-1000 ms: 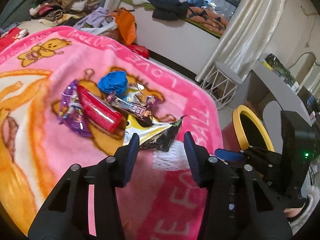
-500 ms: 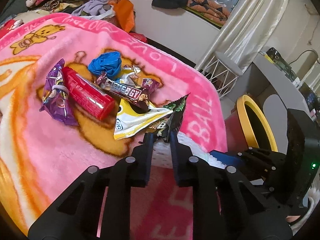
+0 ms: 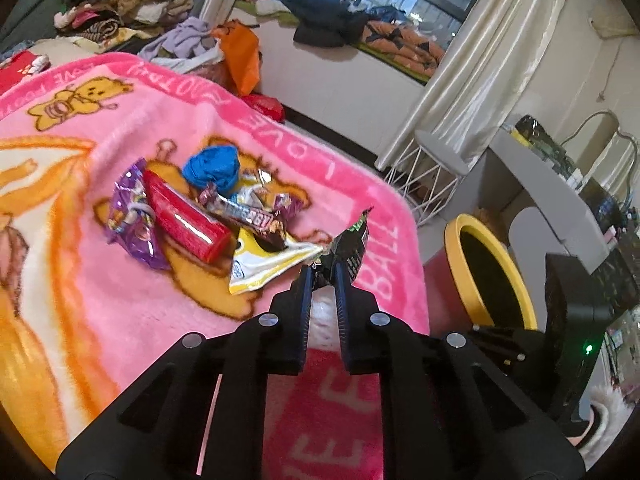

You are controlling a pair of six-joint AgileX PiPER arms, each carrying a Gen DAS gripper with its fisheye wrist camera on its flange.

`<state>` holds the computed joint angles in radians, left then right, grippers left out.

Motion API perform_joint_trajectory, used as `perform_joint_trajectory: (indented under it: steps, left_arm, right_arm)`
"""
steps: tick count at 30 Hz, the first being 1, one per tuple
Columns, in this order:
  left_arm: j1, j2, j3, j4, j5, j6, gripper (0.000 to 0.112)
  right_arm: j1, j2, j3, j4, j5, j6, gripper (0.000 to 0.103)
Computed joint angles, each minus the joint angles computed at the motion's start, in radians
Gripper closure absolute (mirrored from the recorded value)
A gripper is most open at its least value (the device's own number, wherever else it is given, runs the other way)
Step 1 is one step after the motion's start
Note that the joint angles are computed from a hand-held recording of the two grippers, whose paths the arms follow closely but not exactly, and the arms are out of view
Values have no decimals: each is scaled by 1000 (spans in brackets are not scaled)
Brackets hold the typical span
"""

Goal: Collect trash
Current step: 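Carry the dark wrapper and the foam net with both tools over the yellow bin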

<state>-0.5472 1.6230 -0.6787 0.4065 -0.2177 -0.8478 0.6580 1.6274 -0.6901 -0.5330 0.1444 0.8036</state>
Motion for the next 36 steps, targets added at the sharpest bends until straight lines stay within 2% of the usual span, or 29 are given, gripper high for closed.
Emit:
perform_joint_trajectory:
  steps: [3, 7, 14, 18, 30, 36]
  left_arm:
    - [5, -32, 9, -7, 3, 10, 104]
    - [9, -80, 26, -30, 7, 45, 105]
    - [10, -155, 46, -71, 19, 90, 105]
    - [20, -180, 52, -15, 14, 29, 105]
    - [-30, -208, 36, -82, 37, 79, 105]
    - [-64, -202, 21, -198, 48, 191, 105]
  right_arm:
    - [13, -20, 13, 1, -9, 16, 81]
    - [54, -34, 17, -175, 8, 202, 81]
    - [90, -69, 25, -314, 24, 367, 82]
    - [102, -97, 38, -407, 32, 465, 82]
    - [63, -211, 106, -475, 59, 594, 83]
    - [7, -278, 156, -535, 70, 687, 83]
